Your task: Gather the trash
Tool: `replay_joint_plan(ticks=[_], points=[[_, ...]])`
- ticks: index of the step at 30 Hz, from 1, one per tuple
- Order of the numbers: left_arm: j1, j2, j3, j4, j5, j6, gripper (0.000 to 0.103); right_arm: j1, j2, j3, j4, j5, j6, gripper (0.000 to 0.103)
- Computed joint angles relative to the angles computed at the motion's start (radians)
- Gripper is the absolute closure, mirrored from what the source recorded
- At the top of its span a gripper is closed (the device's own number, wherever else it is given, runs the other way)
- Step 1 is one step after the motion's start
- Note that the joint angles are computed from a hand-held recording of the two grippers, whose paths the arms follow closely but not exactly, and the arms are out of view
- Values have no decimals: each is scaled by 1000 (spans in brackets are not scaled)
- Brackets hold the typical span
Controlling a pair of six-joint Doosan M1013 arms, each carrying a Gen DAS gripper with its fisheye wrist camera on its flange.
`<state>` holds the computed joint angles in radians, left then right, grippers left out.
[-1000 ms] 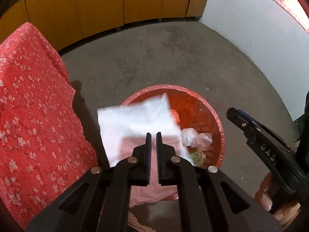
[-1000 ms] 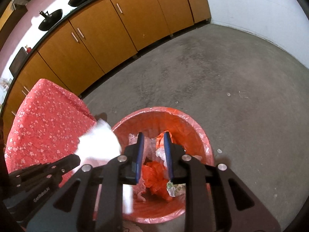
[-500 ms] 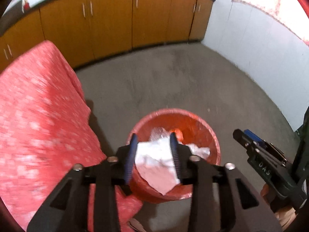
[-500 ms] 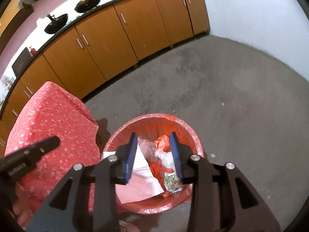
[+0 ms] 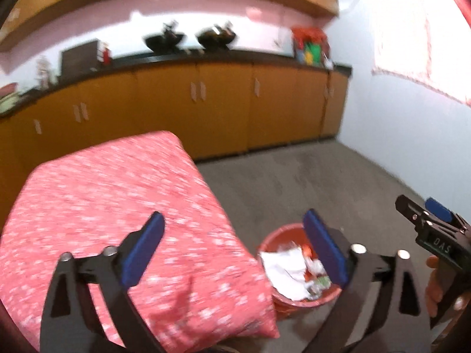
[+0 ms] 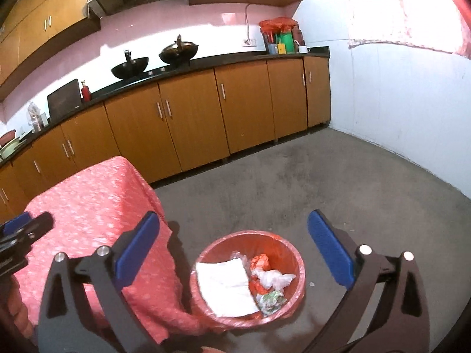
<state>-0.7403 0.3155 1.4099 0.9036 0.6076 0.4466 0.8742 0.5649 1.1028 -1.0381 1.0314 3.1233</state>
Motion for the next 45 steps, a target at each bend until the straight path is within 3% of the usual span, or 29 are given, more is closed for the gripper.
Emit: replay_joint_plan(ticks=[6,9,16,26,45], points=[[-33,-103,115,244,84,-251,2,66,16,-75,-24,81,-58,4],[-49,-144,165,300,141,-301,2,101,30,-103,-56,112,-91,4],[-61,-203,242,279,187,-338,2,161,58,-140,-96,141,-99,4],[-95,-248,320,377,222,-416,2,207,88,-172,-151,204,-125,4],[-119,-268,360,396,263,-484,2,226,112,-202,-137,202,-155,4]])
